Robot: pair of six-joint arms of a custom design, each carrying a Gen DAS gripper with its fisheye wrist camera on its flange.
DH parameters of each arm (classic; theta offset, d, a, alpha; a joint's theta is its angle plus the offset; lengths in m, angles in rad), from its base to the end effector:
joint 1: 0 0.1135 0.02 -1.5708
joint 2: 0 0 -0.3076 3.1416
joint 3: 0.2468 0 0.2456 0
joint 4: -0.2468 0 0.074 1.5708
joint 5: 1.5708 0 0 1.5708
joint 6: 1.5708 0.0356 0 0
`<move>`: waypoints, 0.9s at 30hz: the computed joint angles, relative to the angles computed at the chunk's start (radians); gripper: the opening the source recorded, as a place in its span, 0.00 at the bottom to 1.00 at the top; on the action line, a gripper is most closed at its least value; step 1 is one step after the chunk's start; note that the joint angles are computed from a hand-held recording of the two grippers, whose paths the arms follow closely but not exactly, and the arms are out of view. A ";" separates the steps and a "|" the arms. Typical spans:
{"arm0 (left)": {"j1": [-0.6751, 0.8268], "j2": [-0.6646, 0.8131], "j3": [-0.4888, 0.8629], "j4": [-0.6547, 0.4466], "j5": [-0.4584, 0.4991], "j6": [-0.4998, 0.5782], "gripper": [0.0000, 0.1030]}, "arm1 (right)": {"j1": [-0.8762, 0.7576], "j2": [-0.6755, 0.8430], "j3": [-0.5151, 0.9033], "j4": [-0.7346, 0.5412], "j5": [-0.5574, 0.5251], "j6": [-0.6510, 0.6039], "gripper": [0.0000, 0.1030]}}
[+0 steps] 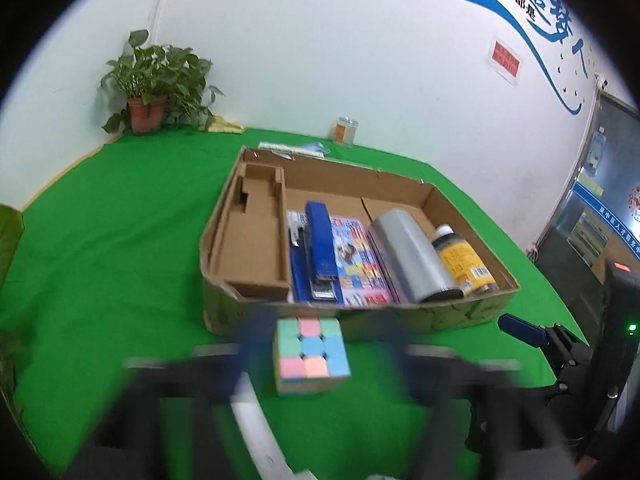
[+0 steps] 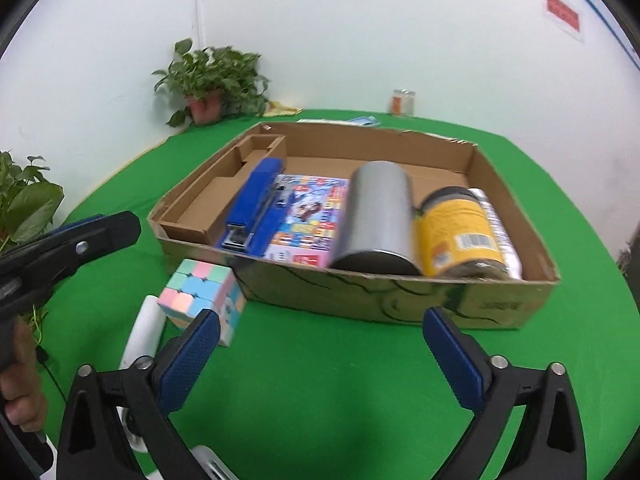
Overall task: Organize rigid objects
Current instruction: 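Open both grippers and withdraw from the stapler, then grasp the white phone stand on the table with both grippers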
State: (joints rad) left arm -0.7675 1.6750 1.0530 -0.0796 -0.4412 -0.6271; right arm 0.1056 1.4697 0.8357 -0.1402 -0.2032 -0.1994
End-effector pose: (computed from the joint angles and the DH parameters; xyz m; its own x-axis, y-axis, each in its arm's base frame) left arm 0.2708 -0.2401 0.2609 -0.6068 -0.1518 -0.7802 0.0458 0.9733 -0.2250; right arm 0.2918 0.0382 0.2507 -0.6326 -0.2621 -0.7288 -0.3795 0.9252 -0.0033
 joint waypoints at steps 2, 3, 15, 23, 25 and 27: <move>-0.034 0.017 0.028 -0.045 -0.059 -0.018 0.12 | -0.032 -0.043 -0.036 0.010 0.002 -0.007 0.74; -0.062 0.025 0.041 -0.065 -0.115 -0.025 0.18 | -0.055 -0.062 -0.046 0.002 -0.011 -0.015 0.74; -0.191 0.009 -0.001 -0.177 -0.126 -0.167 0.94 | -0.389 -0.152 -0.149 -0.137 -0.401 -0.281 1.00; -0.270 -0.018 -0.129 -0.157 0.018 -0.292 0.92 | -0.512 -0.043 -0.177 -0.555 -0.565 -0.756 1.00; -0.271 -0.024 -0.154 -0.119 0.080 -0.303 0.87 | -0.522 -0.046 -0.193 -0.622 -0.580 -0.861 1.00; -0.274 -0.023 -0.162 -0.105 0.121 -0.314 0.83 | -0.526 -0.047 -0.202 -0.668 -0.578 -0.933 1.00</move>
